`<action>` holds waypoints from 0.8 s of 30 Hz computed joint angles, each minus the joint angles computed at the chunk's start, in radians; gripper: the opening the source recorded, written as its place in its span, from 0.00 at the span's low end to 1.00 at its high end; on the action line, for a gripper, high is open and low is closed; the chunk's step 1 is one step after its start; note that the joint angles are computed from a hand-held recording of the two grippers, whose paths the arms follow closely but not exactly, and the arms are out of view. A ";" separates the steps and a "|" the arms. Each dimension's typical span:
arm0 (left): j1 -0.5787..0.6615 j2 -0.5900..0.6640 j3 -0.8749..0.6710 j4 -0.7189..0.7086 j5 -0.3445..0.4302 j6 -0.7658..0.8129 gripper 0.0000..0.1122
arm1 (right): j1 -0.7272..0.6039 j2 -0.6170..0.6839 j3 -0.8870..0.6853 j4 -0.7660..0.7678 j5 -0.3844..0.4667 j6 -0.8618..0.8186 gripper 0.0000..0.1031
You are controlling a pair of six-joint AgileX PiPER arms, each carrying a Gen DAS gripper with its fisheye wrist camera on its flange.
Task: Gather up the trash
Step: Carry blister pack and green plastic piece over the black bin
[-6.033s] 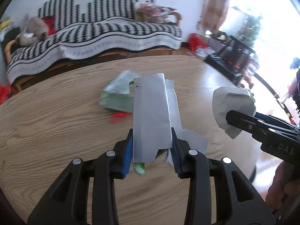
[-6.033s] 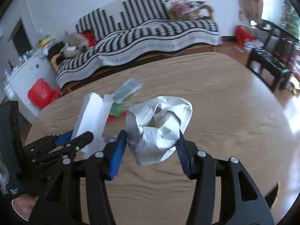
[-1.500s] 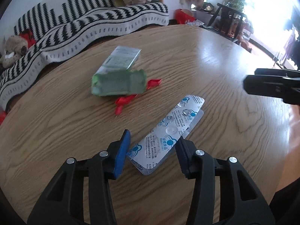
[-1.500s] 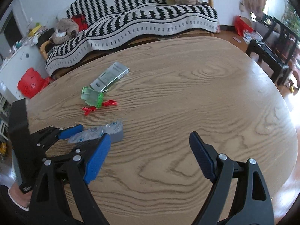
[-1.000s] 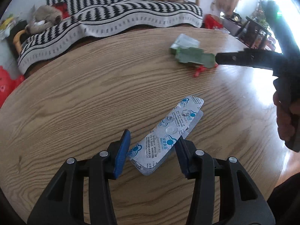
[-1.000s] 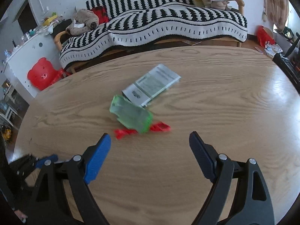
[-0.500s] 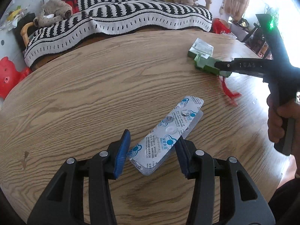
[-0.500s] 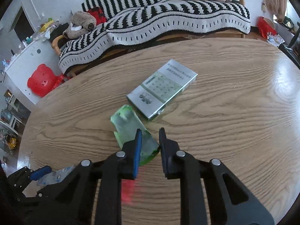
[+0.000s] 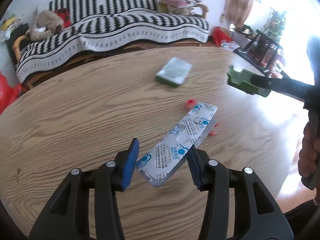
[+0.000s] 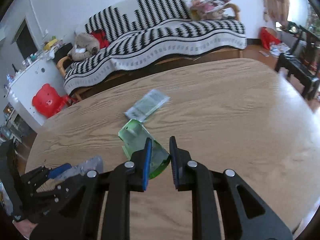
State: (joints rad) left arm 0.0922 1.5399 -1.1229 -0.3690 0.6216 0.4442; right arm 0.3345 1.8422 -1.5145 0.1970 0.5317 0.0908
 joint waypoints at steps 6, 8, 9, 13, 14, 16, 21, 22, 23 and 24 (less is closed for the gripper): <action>-0.220 -0.016 -0.019 0.064 -0.014 -0.167 0.41 | -0.159 -0.201 0.224 0.016 -0.003 -0.066 0.18; -0.322 -0.004 -0.040 0.100 -0.022 -0.243 0.41 | -0.236 -0.263 0.289 0.044 0.009 -0.114 0.18; -0.355 0.003 -0.049 0.107 -0.025 -0.261 0.41 | -0.270 -0.290 0.315 0.050 0.016 -0.132 0.18; -0.520 0.049 -0.098 0.158 -0.048 -0.359 0.41 | -0.455 -0.397 0.414 0.145 0.056 -0.282 0.18; -0.562 0.070 -0.116 0.166 -0.051 -0.378 0.41 | -0.513 -0.419 0.435 0.178 0.070 -0.331 0.18; -0.620 0.101 -0.145 0.174 -0.052 -0.400 0.41 | -0.618 -0.447 0.466 0.237 0.099 -0.421 0.18; -0.769 0.214 -0.261 0.194 -0.045 -0.455 0.41 | -0.869 -0.471 0.520 0.357 0.163 -0.631 0.18; -0.791 0.234 -0.282 0.194 -0.044 -0.458 0.41 | -0.935 -0.467 0.530 0.384 0.184 -0.683 0.18; -0.820 0.258 -0.306 0.194 -0.044 -0.463 0.41 | -0.986 -0.467 0.539 0.409 0.200 -0.729 0.18; -0.843 0.279 -0.326 0.192 -0.043 -0.465 0.41 | -1.026 -0.469 0.549 0.428 0.213 -0.765 0.18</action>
State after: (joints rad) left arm -0.7505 1.8194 -1.4491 -0.1772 0.5789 -0.0209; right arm -0.6913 1.3735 -0.9654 0.6254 0.7446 -0.6744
